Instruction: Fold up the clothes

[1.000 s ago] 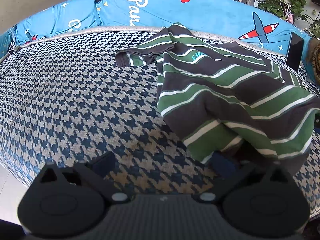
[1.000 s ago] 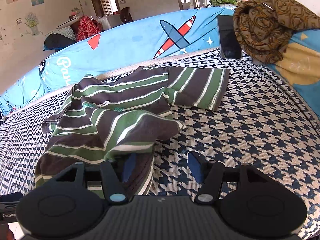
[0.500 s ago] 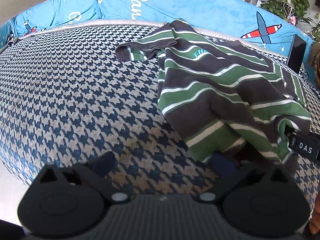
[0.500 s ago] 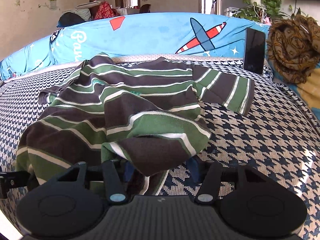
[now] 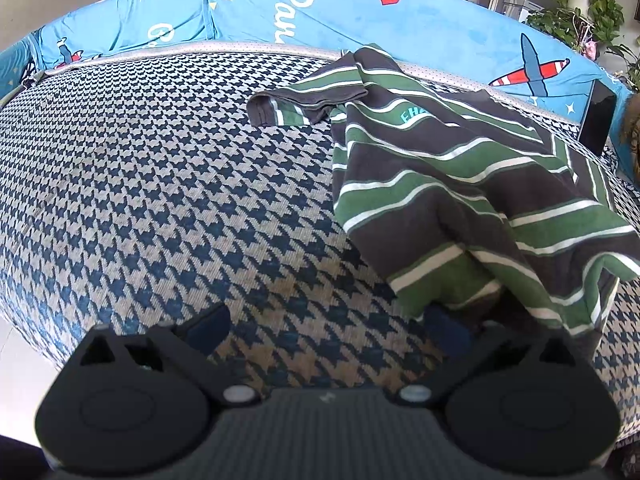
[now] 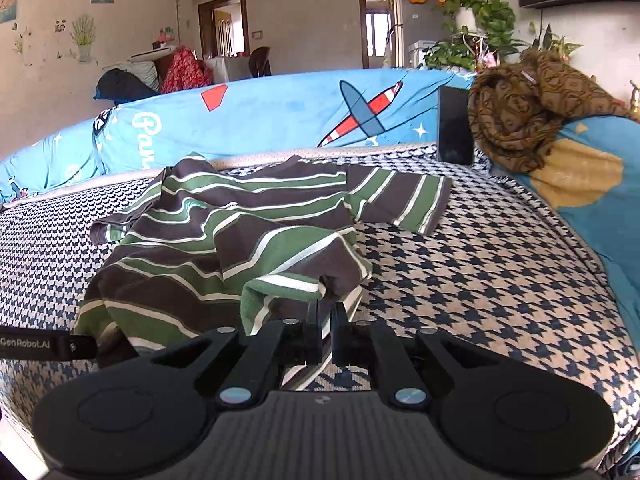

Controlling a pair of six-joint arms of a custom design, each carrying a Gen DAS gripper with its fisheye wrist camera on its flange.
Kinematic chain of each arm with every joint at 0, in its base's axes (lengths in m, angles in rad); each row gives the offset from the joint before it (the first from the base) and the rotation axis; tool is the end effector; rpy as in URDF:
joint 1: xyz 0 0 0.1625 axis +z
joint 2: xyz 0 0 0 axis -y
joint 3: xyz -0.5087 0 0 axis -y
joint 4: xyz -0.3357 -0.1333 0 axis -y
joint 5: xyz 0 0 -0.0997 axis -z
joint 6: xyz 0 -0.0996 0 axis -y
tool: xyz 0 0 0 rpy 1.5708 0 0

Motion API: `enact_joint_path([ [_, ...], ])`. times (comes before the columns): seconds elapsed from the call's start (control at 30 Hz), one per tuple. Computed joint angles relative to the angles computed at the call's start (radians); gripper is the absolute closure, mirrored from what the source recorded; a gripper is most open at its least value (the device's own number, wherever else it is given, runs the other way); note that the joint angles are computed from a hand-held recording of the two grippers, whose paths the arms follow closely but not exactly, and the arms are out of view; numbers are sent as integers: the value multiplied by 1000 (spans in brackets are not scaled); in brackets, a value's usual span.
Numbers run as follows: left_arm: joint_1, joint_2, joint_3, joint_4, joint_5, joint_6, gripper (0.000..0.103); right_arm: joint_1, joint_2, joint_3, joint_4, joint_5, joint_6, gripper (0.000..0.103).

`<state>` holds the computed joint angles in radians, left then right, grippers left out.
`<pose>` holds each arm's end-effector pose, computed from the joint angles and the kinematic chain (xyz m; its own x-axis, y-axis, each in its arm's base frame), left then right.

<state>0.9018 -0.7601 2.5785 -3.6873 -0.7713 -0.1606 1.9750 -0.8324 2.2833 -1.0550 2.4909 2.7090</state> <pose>-0.0888 -0.4424 0.1504 -0.7635 0.1438 -0.6296 0.4769 0.7829 -0.3995 0.2069 -0.3463 0.0902 -0.7042 0.2479 0.6654 -0.4922 0.5050 -0.7090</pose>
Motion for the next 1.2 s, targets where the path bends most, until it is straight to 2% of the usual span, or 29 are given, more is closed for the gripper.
enact_joint_path([
  [0.1,-2,-2,6,-7,5,-1,0,27,-1,43,-66,28,-2,98],
  [0.23,-6,-2,19,-25,2,-2,0,29,-3,54,-68,46,33,98],
  [0.3,-10,2,23,-32,4,3,0,18,-4,62,-93,41,36,97],
  [0.37,-13,5,23,-31,7,8,0,-7,-12,61,-64,1,97,96],
  [0.43,-14,7,24,-27,10,8,0,-36,-16,50,-11,-48,161,92],
  [0.53,-12,3,22,-19,3,3,0,-62,-1,34,-16,-69,147,87],
  [0.67,-12,5,20,-14,1,3,0,-89,9,22,-27,-102,151,67],
  [0.83,-12,8,18,-10,-5,6,0,-120,24,-6,-3,-92,223,63],
  [0.93,-10,10,14,-6,-8,8,0,-128,30,-2,-42,-106,212,63],
  [1.0,-8,12,10,0,-9,8,0,-129,39,-8,-52,-103,188,67],
  [1.13,-5,13,3,14,-6,9,0,-133,43,-16,-38,-124,185,94],
  [1.2,-4,12,0,21,-4,7,0,-125,44,-17,-39,-121,177,97],
])
